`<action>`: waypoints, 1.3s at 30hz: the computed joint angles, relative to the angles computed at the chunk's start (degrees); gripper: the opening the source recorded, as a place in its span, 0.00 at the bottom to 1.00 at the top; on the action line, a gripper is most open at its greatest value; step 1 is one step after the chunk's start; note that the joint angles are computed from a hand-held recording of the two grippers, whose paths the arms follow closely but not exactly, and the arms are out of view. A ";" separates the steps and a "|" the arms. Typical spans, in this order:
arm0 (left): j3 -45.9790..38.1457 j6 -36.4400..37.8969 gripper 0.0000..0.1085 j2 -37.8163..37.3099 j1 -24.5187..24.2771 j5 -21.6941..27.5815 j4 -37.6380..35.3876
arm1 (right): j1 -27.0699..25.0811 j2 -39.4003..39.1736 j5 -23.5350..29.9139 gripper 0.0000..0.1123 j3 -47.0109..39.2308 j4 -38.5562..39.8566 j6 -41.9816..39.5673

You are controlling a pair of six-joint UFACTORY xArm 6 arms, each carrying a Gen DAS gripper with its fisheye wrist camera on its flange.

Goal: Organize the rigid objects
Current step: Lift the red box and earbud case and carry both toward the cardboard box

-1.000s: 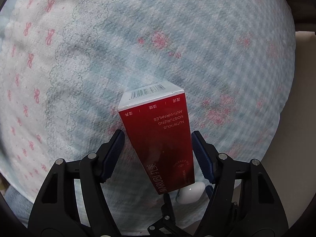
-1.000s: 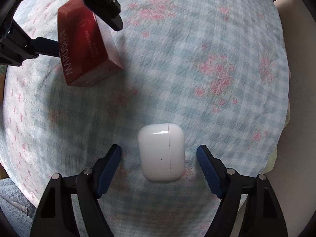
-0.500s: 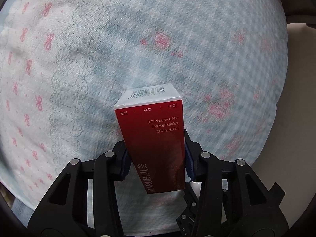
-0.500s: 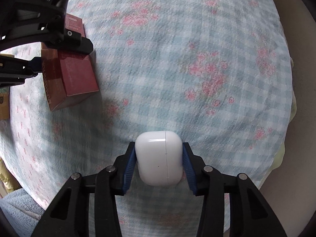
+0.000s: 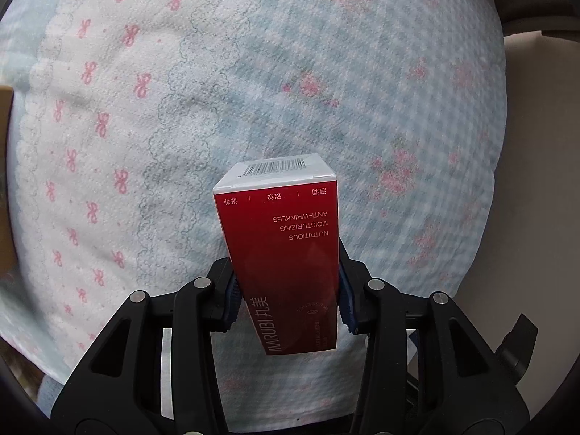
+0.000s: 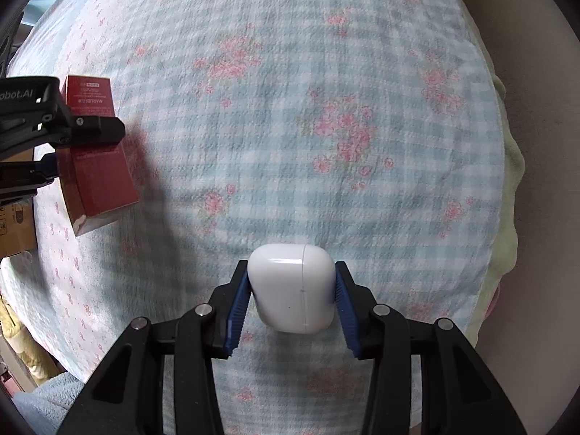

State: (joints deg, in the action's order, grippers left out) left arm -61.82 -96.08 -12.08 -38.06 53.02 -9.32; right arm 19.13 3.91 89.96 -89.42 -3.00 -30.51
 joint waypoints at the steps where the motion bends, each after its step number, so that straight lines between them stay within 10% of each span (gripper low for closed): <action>1: 0.10 -0.17 0.36 -0.85 -0.27 0.19 0.87 | 0.05 0.31 0.80 0.37 -1.28 0.13 0.42; 12: -7.25 -0.18 0.36 -9.78 -5.27 16.55 12.43 | 0.59 -6.71 6.62 0.36 -5.59 1.86 0.42; 24: -11.44 -15.93 0.36 -20.91 -21.86 36.78 23.58 | 9.80 -16.05 7.20 0.36 -2.78 6.68 5.05; 32: -13.45 -31.13 0.36 -30.38 -41.96 56.29 32.05 | 22.57 -19.10 8.09 0.36 -3.50 9.30 15.70; 39: -16.49 -51.93 0.36 -36.47 -71.97 77.07 36.39 | 37.93 -17.55 7.18 0.36 -7.02 8.59 30.21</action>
